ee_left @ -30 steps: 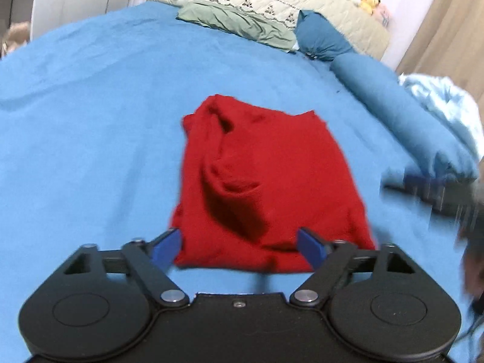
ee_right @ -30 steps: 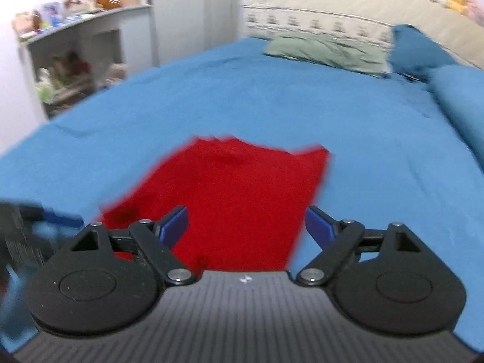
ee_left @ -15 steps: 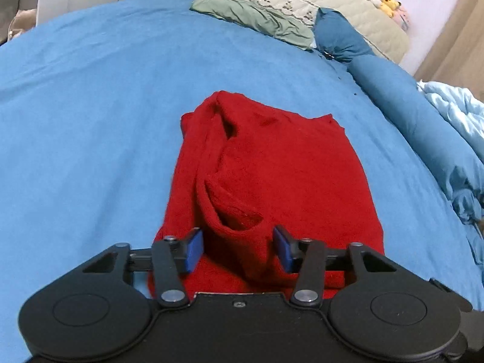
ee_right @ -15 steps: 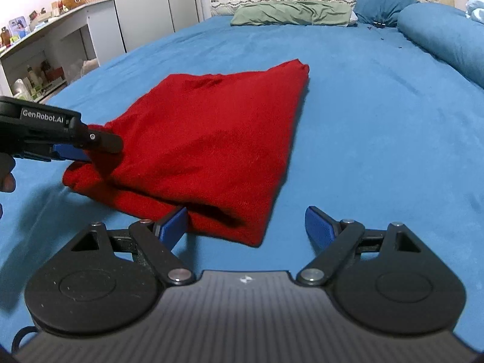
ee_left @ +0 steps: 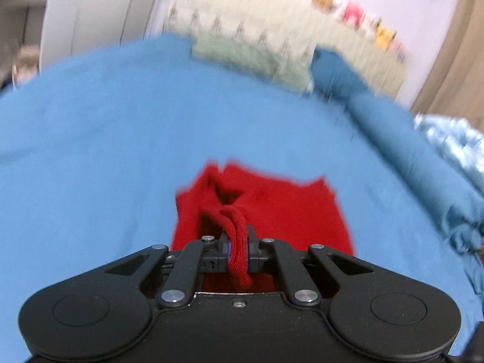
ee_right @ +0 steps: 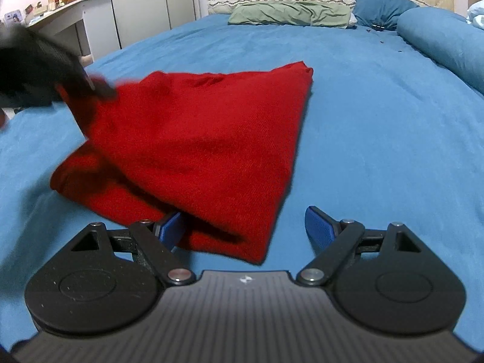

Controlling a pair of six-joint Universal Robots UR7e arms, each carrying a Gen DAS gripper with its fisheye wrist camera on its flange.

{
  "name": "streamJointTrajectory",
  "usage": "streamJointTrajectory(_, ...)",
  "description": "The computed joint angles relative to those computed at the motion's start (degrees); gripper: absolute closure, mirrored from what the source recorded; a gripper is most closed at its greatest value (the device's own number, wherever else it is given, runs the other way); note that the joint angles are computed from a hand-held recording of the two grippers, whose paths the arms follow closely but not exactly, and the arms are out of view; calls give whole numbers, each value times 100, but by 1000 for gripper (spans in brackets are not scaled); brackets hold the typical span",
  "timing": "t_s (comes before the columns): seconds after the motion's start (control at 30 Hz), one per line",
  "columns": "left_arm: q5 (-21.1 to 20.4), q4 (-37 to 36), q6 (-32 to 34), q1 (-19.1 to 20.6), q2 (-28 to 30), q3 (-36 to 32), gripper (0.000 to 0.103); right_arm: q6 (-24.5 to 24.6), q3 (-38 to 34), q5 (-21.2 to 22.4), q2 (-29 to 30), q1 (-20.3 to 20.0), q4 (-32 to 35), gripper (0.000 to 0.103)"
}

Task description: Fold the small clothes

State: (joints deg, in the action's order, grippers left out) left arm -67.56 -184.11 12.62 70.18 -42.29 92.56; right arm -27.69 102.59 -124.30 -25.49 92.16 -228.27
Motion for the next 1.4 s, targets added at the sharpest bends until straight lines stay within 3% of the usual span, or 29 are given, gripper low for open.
streamJointTrajectory(0.1,323,-351,196,11,-195,515,96,-48,23,22,8,27,-36,3)
streamJointTrajectory(0.2,647,-424,510,224,-11,700,94,-62,51,45,55,-12,-71,3)
streamJointTrajectory(0.3,284,-657,668,418,112,673,84,-57,103,72,40,-31,-145,3)
streamJointTrajectory(0.37,190,-692,654,418,57,650,47,-58,127,31,4,-16,-96,3)
streamJointTrajectory(0.4,176,-941,721,417,42,709,39,-98,136,16,-7,-7,-79,3)
streamJointTrajectory(0.63,199,-1127,802,425,29,762,40,-822,-11,-299,219,22,-788,4)
streamJointTrajectory(0.7,290,-1074,851,419,76,745,40,-661,0,-450,244,0,-1152,4)
streamJointTrajectory(0.77,431,-1034,987,435,174,681,36,-316,194,-547,119,-95,-1113,4)
streamJointTrajectory(0.87,338,-985,1113,564,290,532,33,-209,464,-287,-27,-222,-1069,4)
streamJointTrajectory(0.93,353,-804,940,558,183,543,33,-384,483,-327,-125,-191,-836,3)
streamJointTrajectory(1.03,393,-750,865,414,-122,809,34,80,885,25,-636,-238,-130,3)
streamJointTrajectory(1.13,134,-424,937,333,-390,803,20,426,1276,524,-1208,-270,422,1)
streamJointTrajectory(1.17,102,-257,912,309,-414,695,8,536,1359,709,-1403,-276,627,1)
streamJointTrajectory(1.2,45,20,867,305,-410,514,3,658,1399,911,-1620,-273,906,1)
streamJointTrajectory(1.27,-62,730,614,327,-332,25,3,932,1239,982,-1920,-191,1591,0)
streamJointTrajectory(1.33,-210,1542,302,391,-142,-606,3,1379,795,898,-2094,-123,2557,0)
streamJointTrajectory(1.4,-302,2336,86,464,105,-1238,5,1897,334,1134,-2133,-191,3352,0)
